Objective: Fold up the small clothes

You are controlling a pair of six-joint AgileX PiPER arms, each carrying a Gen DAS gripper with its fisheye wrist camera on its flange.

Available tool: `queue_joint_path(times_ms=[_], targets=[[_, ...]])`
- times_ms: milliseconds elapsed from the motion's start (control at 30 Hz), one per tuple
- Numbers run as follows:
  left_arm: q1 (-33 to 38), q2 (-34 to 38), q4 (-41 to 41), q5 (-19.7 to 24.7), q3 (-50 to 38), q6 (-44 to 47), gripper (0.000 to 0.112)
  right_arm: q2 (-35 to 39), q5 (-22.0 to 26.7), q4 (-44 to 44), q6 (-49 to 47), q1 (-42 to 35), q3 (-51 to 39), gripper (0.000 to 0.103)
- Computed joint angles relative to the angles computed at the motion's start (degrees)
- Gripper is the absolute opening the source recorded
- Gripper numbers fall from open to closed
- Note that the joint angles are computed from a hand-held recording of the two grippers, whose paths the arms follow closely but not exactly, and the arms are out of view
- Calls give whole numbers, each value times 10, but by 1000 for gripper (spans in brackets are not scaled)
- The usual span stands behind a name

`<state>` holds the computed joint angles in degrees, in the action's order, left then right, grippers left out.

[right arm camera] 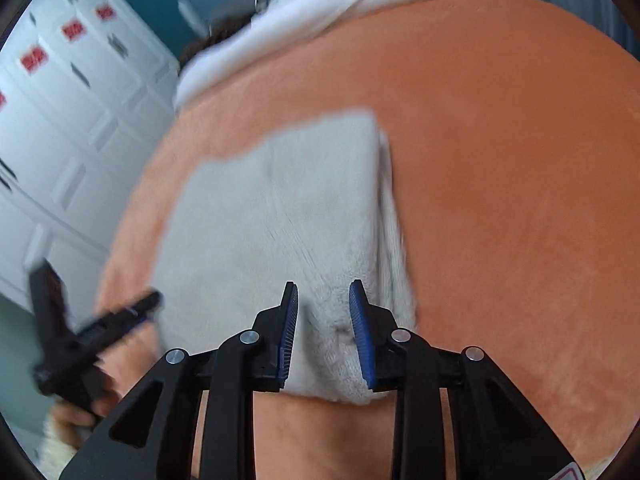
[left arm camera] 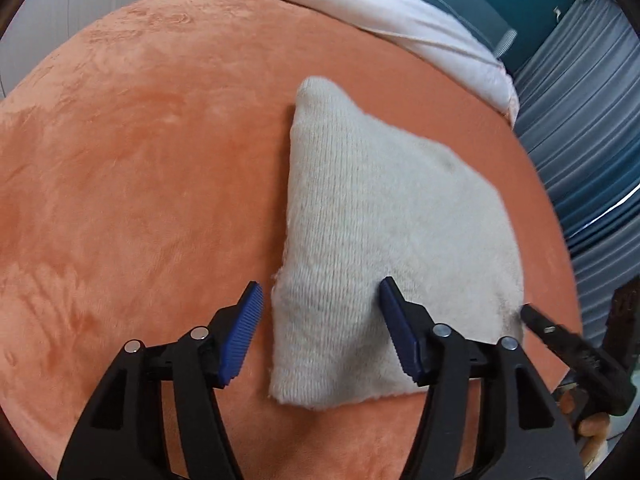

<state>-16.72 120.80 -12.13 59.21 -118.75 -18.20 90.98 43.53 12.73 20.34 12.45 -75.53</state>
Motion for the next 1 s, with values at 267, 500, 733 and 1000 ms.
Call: queue_joint_path(times_ms=[267, 500, 733, 1000], targets=[[-44, -56, 86, 14, 20, -37, 67, -66, -16, -103, 97, 41, 34, 63], [-70, -51, 136, 26, 15, -74, 66, -39, -21, -73, 74, 34, -8, 12], [-73, -5, 159, 66, -21, -85, 66, 50, 34, -94, 34, 20, -49, 13], [-95, -21, 182, 89, -13, -100, 67, -61, 28, -124, 146, 34, -5, 27]])
